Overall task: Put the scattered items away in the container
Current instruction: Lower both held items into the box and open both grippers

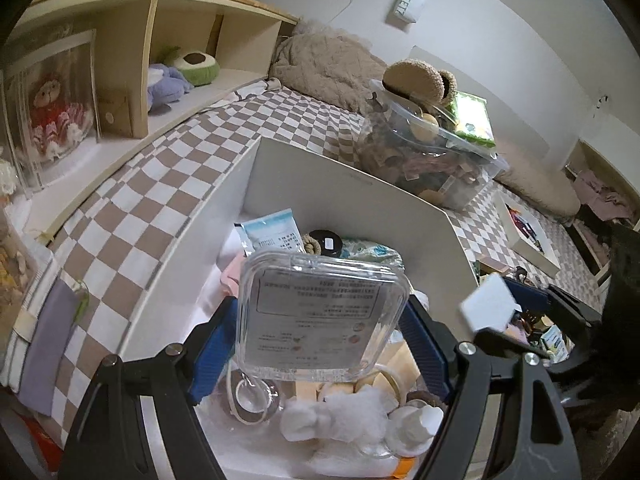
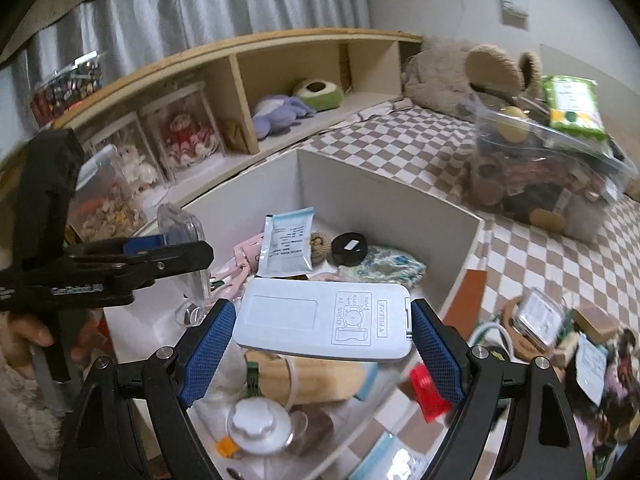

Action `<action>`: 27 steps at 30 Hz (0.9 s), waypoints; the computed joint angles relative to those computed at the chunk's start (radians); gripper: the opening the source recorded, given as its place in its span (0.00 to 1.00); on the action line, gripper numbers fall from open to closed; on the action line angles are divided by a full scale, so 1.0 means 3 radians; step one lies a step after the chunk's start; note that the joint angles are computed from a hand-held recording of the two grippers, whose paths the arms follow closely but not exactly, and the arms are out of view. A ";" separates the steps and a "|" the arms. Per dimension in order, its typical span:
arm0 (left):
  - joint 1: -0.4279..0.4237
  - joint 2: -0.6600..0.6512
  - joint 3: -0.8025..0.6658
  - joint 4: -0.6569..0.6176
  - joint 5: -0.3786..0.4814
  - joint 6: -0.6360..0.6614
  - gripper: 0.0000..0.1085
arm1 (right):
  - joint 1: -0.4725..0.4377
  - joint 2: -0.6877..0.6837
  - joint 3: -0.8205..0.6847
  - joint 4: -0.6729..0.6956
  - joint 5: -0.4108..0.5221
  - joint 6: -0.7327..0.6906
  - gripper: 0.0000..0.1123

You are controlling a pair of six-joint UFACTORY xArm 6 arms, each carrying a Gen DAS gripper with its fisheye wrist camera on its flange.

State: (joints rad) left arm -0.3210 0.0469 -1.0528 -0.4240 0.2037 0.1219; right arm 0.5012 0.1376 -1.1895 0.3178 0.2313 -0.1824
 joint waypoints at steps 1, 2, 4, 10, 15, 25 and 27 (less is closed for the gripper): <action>0.0012 0.0002 -0.0007 0.0091 -0.0002 -0.0069 0.74 | 0.0002 0.0053 -0.0067 0.0003 0.0049 -0.0024 0.78; 0.0022 0.0000 -0.0010 0.0161 -0.0006 -0.0118 0.74 | 0.0001 0.0108 -0.0137 0.0005 0.0104 -0.0047 0.78; 0.0036 -0.0004 -0.0016 0.0232 -0.0013 -0.0156 0.74 | -0.0001 0.0218 -0.0271 -0.0027 0.0205 -0.0062 0.78; 0.0054 0.0049 -0.0094 0.0373 0.0016 -0.0230 0.74 | -0.0011 0.0408 -0.0516 0.0402 0.0284 -0.0517 0.78; 0.0043 0.0144 -0.0219 0.0400 0.0076 -0.0256 0.74 | -0.0072 0.0462 -0.0545 0.0115 0.0233 -0.0194 0.89; -0.0018 0.0426 -0.0580 0.0815 0.0394 -0.0477 0.74 | -0.0145 0.0346 -0.0394 0.0641 0.0267 -0.0646 0.89; -0.0028 0.0482 -0.0661 0.0877 0.0485 -0.0504 0.74 | -0.0140 0.0321 -0.0372 0.0709 0.0277 -0.0734 0.89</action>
